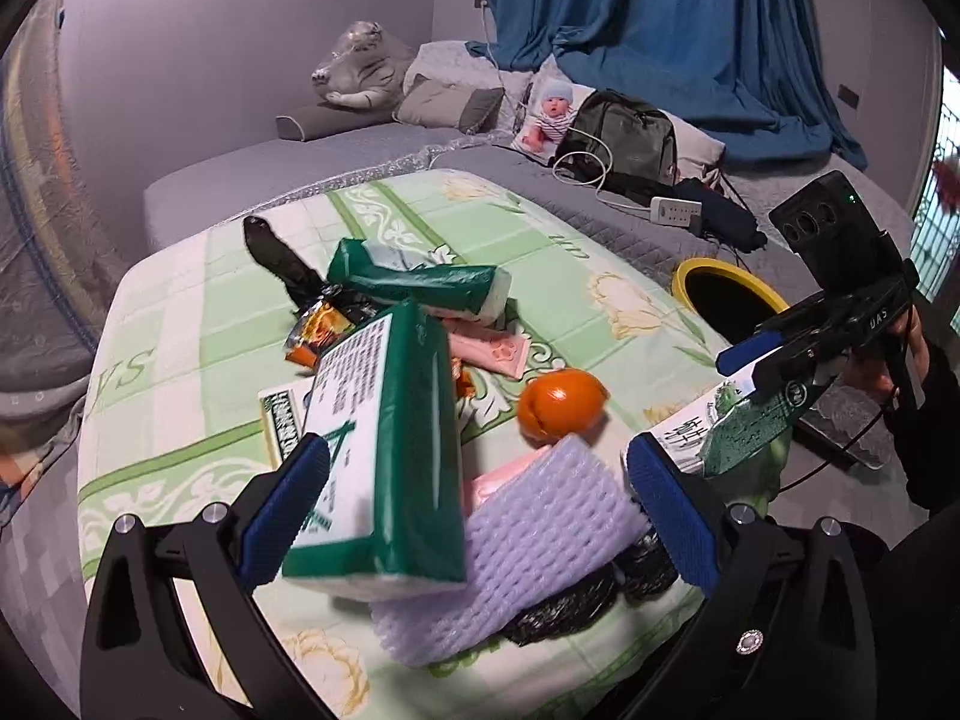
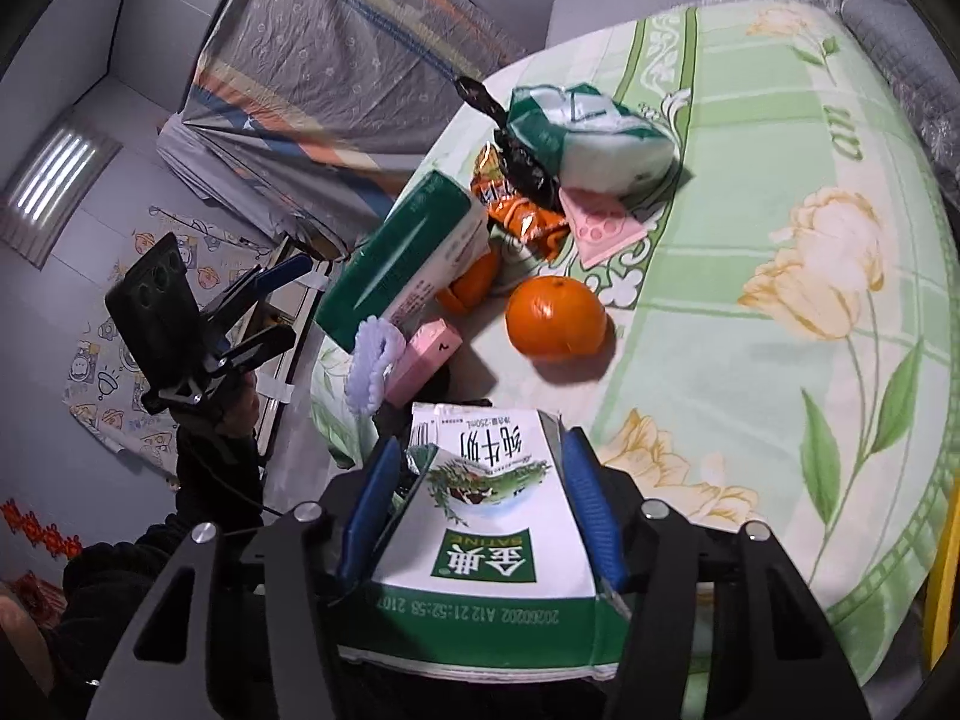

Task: Collect trash
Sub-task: 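Lift the milk carton with the right gripper while the left gripper approaches the tangerine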

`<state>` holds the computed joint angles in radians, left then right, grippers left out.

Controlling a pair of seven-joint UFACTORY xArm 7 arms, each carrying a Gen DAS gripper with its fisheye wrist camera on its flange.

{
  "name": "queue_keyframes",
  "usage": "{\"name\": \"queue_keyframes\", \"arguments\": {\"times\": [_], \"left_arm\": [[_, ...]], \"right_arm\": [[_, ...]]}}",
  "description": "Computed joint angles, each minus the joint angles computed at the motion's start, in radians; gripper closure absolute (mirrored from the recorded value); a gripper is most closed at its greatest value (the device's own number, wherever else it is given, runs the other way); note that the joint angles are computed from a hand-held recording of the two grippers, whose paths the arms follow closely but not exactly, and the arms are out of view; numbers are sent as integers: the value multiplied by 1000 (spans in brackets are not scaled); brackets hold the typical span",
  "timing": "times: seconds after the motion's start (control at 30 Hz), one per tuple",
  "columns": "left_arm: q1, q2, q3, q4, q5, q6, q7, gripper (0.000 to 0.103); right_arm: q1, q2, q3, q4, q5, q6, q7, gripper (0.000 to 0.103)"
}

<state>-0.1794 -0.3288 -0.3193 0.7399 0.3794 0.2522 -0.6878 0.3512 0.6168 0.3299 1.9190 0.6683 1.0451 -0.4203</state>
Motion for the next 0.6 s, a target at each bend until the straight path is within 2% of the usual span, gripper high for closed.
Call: {"name": "queue_keyframes", "arguments": {"times": [0.03, 0.1, 0.2, 0.27, 0.3, 0.33, 0.37, 0.4, 0.5, 0.6], "left_arm": [[-30, 16, 21, 15, -28, -8, 34, 8], [-45, 35, 21, 33, -34, -23, 61, 8], [-13, 74, -38, 78, 54, -30, 29, 8], [-24, 88, -41, 89, 72, -37, 19, 8], [-28, 91, -40, 91, 80, -38, 12, 8], [-32, 92, -40, 90, 88, -38, 4, 8], [-35, 87, -41, 85, 98, -40, -4, 8], [-30, 78, -47, 79, 114, -41, -23, 8], [-23, 41, -49, 44, 124, -52, -67, 8], [-2, -3, -68, 9, 130, -47, -96, 8]], "right_arm": [[-3, -14, -2, -13, -1, -3, -2, 101], [0, 0, -12, -10, -3, -12, 30, 103], [21, -44, -56, -86, -86, -88, 64, 102], [10, -63, -31, -121, -98, -95, -5, 101], [-3, -82, -16, -144, -87, -84, -43, 86], [-10, -98, -2, -159, -76, -55, -74, 46], [-10, -115, 5, -178, -72, -56, -83, 24], [4, -155, -2, -232, -60, -98, -95, 12], [82, -242, -47, -343, -156, -218, -2, 12], [115, -260, -39, -363, -208, -181, 58, 12]]}}
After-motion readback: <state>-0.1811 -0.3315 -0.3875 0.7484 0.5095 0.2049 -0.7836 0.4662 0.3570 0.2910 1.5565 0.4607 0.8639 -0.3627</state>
